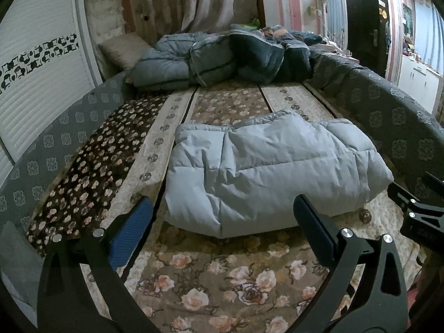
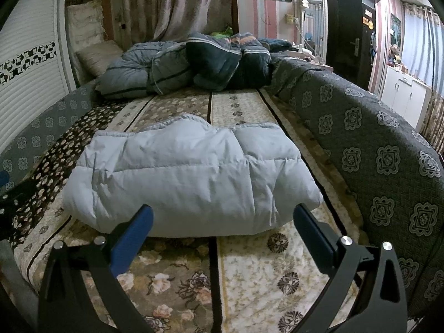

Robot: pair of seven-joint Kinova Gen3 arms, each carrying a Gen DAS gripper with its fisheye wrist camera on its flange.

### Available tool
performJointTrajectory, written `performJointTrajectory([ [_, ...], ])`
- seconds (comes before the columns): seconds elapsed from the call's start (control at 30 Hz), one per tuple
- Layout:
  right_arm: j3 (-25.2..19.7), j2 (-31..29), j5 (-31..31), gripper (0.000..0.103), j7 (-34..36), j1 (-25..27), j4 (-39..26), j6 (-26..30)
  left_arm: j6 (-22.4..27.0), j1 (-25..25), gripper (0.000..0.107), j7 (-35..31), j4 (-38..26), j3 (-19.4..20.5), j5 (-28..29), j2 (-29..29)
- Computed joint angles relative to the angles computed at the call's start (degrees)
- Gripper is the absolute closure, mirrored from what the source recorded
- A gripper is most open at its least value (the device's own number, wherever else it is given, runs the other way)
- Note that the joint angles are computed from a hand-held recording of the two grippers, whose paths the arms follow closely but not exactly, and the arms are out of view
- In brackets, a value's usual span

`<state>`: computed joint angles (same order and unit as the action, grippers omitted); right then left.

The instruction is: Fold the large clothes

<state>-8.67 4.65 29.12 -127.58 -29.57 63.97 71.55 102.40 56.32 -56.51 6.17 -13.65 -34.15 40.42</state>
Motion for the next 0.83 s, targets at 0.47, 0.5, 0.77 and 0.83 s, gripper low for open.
performJointTrajectory([
  [0.47, 0.00, 0.12, 0.18, 0.002, 0.11, -0.18, -0.25, 0.37, -1.32, -0.26, 0.007, 1.37, 3.75, 1.69, -0.02, -2.14],
  [0.5, 0.01, 0.08, 0.17, 0.002, 0.08, -0.19, -0.20, 0.28, -1.81, -0.27, 0.007, 1.69, 4.79, 1.85, 0.25, -2.70],
  [0.77, 0.04, 0.07, 0.10, 0.002, 0.05, -0.15, -0.13, 0.13, 1.84, -1.17, 0.007, -0.23, 0.44, 1.57, 0.63, -0.71],
  [0.83, 0.06, 0.09, 0.04, 0.002, 0.21, -0.11, -0.14, 0.14, 0.82, -0.98, 0.007, 0.65, 2.90, 1.49, 1.15, -1.75],
])
